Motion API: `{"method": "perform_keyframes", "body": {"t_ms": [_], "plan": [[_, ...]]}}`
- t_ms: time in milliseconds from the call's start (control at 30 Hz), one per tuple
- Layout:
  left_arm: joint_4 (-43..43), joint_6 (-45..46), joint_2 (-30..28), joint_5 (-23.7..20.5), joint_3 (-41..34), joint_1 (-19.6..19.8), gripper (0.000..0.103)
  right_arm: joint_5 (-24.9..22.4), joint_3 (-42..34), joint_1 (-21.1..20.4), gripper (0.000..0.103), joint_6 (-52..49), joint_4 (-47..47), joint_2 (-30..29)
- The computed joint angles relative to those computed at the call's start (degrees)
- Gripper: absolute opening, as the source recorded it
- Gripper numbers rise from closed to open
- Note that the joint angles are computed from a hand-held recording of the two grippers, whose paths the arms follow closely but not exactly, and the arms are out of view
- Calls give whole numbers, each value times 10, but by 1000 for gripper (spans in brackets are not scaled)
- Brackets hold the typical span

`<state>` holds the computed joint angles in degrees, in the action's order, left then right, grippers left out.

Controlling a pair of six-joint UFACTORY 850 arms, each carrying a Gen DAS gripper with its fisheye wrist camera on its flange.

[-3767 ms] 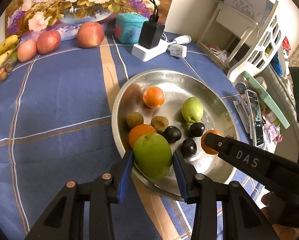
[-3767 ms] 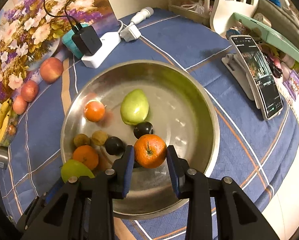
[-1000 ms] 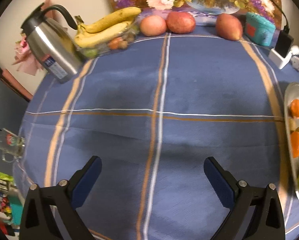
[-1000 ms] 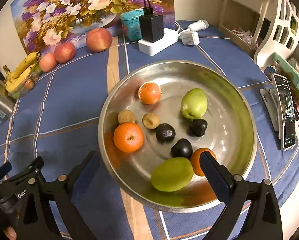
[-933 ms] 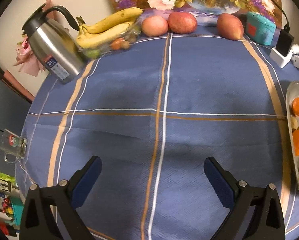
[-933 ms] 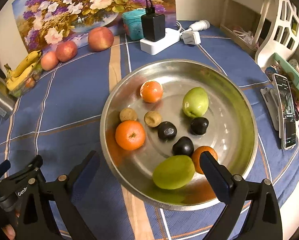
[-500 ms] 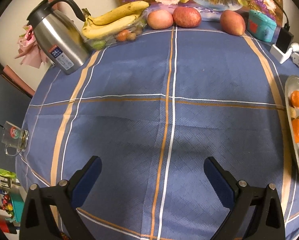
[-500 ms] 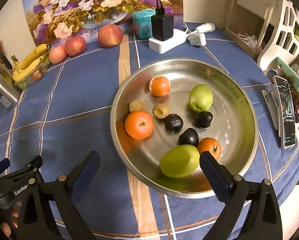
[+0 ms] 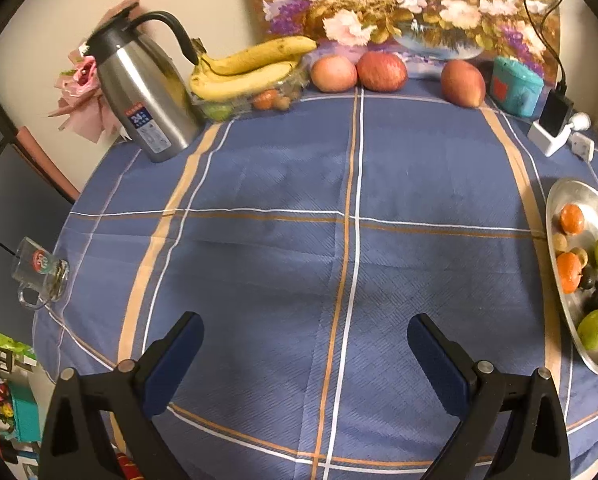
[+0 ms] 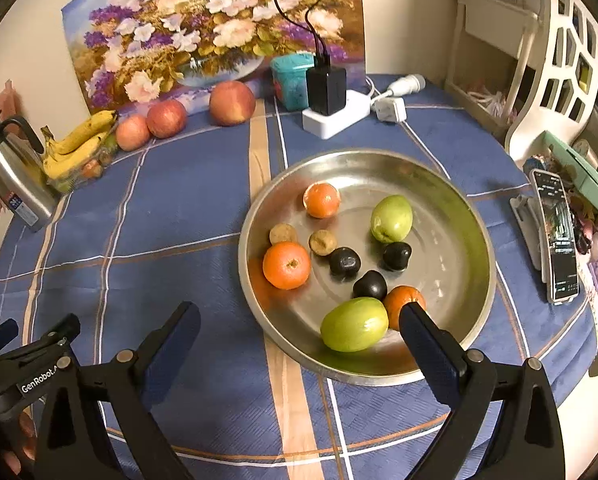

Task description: Organize fruits

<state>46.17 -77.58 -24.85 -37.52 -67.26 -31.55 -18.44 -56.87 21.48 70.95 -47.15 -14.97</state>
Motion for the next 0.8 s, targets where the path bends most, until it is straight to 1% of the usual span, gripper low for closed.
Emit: {"method": "perform_keyframes", "body": {"t_ms": [133, 433, 600, 800], "plan": [[12, -19, 15, 5, 12, -1, 103, -2, 7, 3, 100, 27, -28, 10], [27, -47, 39, 13, 34, -2, 103, -6, 13, 7, 100, 51, -52, 19], [24, -50, 44, 16, 37, 0, 103, -8, 13, 8, 100, 51, -52, 19], [22, -50, 45, 16, 39, 3, 103, -10, 8, 8, 100, 27, -30, 15]]}}
